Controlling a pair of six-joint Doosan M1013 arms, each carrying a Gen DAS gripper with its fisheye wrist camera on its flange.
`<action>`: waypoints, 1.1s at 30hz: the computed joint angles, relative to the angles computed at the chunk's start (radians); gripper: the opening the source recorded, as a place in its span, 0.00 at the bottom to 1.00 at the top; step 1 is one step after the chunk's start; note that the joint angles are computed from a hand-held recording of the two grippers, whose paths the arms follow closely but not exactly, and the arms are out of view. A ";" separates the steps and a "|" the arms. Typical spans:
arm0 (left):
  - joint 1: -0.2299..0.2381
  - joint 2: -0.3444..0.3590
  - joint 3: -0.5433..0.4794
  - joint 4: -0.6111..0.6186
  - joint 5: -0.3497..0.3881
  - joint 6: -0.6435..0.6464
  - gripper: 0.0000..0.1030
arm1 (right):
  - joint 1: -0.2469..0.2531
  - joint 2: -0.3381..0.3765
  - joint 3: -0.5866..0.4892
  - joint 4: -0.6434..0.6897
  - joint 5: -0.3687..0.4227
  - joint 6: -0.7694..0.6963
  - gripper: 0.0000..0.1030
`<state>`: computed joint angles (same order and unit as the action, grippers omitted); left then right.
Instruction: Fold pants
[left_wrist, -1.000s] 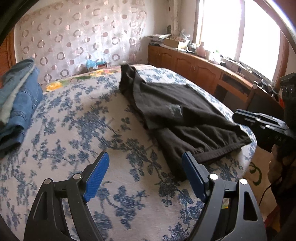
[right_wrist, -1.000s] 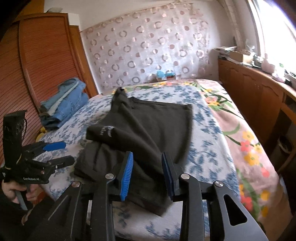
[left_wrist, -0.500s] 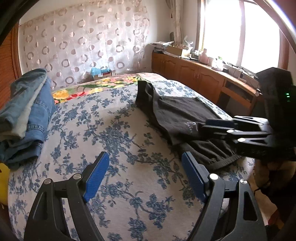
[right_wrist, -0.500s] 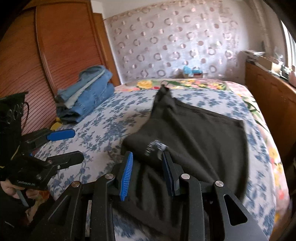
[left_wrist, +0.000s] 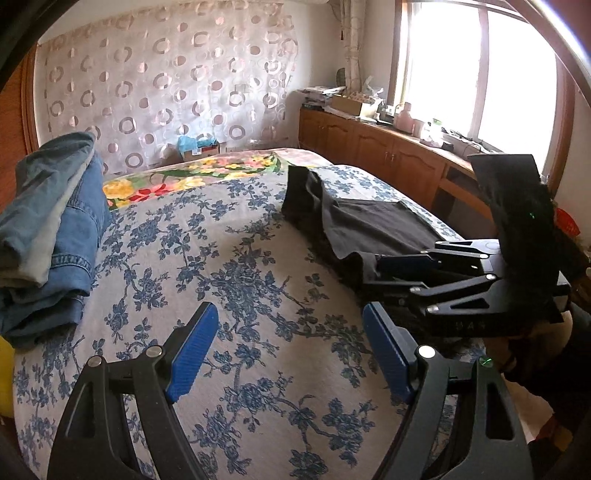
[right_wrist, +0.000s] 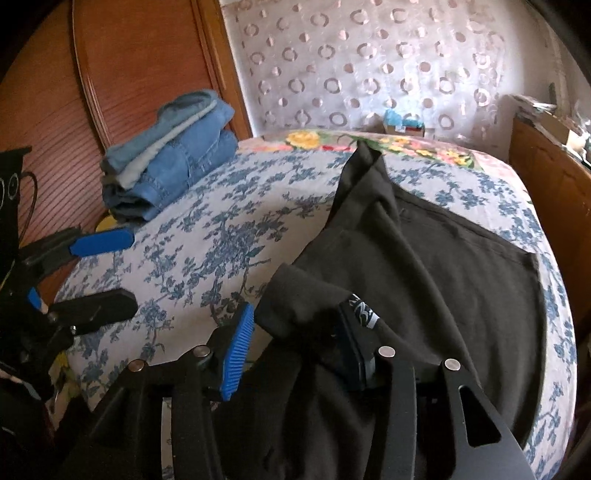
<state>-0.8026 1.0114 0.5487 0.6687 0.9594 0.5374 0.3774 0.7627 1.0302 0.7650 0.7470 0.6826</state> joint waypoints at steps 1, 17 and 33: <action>0.002 -0.001 0.004 -0.002 -0.003 -0.002 0.79 | 0.002 0.004 -0.009 -0.021 0.005 0.010 0.48; 0.014 -0.002 0.016 -0.021 -0.014 -0.005 0.79 | 0.020 -0.007 -0.019 -0.162 -0.070 0.063 0.06; 0.017 0.089 -0.160 -0.095 0.058 0.098 0.79 | -0.016 0.028 -0.127 -0.332 -0.125 0.216 0.06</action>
<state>-0.7861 1.1004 0.3885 0.5739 1.0179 0.6350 0.3618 0.7909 0.9029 0.4329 0.6220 0.8983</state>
